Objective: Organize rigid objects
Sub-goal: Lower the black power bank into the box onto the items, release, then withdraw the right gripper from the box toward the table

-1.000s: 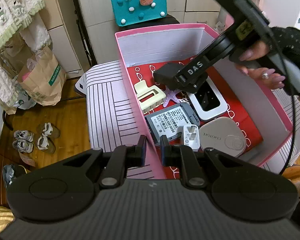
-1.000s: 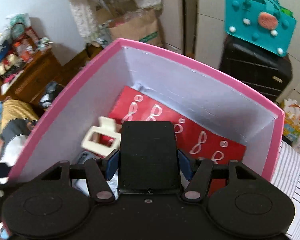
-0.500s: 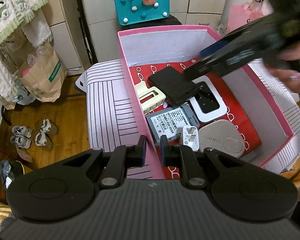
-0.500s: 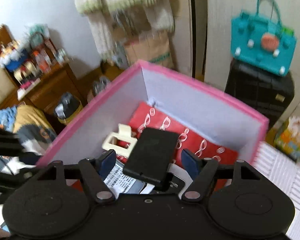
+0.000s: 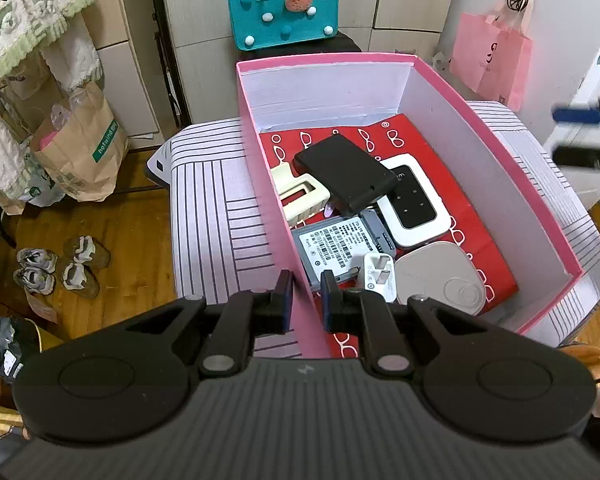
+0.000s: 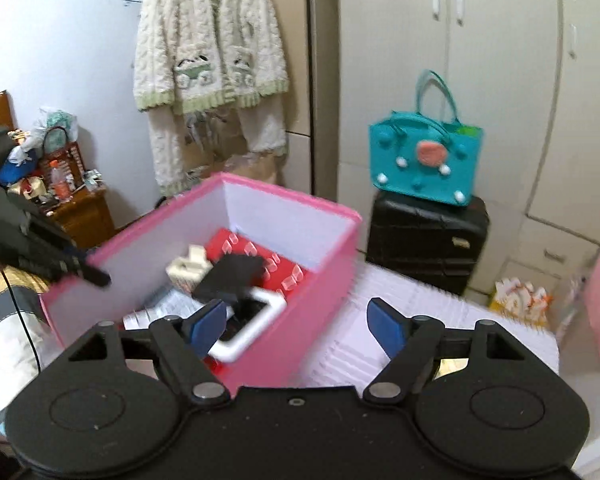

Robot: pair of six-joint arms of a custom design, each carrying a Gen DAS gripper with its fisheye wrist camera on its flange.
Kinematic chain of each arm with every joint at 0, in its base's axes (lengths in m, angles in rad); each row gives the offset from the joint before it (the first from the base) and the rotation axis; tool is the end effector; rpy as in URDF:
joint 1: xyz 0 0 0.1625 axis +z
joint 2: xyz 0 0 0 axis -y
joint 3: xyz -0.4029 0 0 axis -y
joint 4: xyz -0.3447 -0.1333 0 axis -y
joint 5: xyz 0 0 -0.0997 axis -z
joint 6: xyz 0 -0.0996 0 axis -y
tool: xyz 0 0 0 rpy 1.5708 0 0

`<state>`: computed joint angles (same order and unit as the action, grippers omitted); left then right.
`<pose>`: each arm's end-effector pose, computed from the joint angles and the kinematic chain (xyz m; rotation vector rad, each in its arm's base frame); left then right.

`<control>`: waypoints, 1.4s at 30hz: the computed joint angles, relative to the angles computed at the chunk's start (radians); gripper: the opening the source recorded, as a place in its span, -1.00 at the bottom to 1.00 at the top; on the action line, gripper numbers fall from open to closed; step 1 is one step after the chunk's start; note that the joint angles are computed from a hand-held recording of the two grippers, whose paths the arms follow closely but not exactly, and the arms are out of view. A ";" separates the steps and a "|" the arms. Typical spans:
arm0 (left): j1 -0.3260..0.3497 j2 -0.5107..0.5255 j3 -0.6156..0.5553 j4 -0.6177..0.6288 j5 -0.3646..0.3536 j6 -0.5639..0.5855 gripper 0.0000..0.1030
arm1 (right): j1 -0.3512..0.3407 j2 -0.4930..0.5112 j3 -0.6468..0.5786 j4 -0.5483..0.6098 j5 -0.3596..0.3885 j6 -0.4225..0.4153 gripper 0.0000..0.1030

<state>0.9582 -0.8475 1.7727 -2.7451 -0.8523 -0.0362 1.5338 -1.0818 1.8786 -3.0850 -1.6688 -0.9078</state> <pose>-0.1761 -0.5964 0.1411 0.5916 2.4047 -0.5897 0.1024 -0.5747 0.2625 1.0588 -2.3902 0.8143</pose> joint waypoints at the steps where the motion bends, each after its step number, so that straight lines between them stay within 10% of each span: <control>1: 0.002 -0.001 0.000 -0.002 -0.006 -0.001 -0.74 | -0.015 -0.012 0.019 -0.012 0.005 0.011 0.56; 14: 0.009 0.002 0.003 -0.026 -0.021 -0.014 -0.74 | -0.205 0.045 0.195 -0.314 0.071 0.065 0.55; 26: 0.007 0.000 0.004 -0.022 -0.018 -0.017 -0.74 | -0.173 0.126 0.081 -0.189 0.024 0.054 0.01; 38: 0.007 -0.002 0.007 -0.023 -0.021 -0.017 -0.74 | -0.140 0.237 -0.010 -0.292 -0.017 -0.018 0.03; 42: 0.007 -0.002 0.007 -0.023 -0.020 -0.020 -0.74 | -0.134 0.230 -0.027 -0.243 -0.010 -0.031 -0.61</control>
<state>0.9650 -0.8496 1.7794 -2.7681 -0.8726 -0.0562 1.3996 -0.8518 1.8520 -3.3280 -1.6789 -0.9390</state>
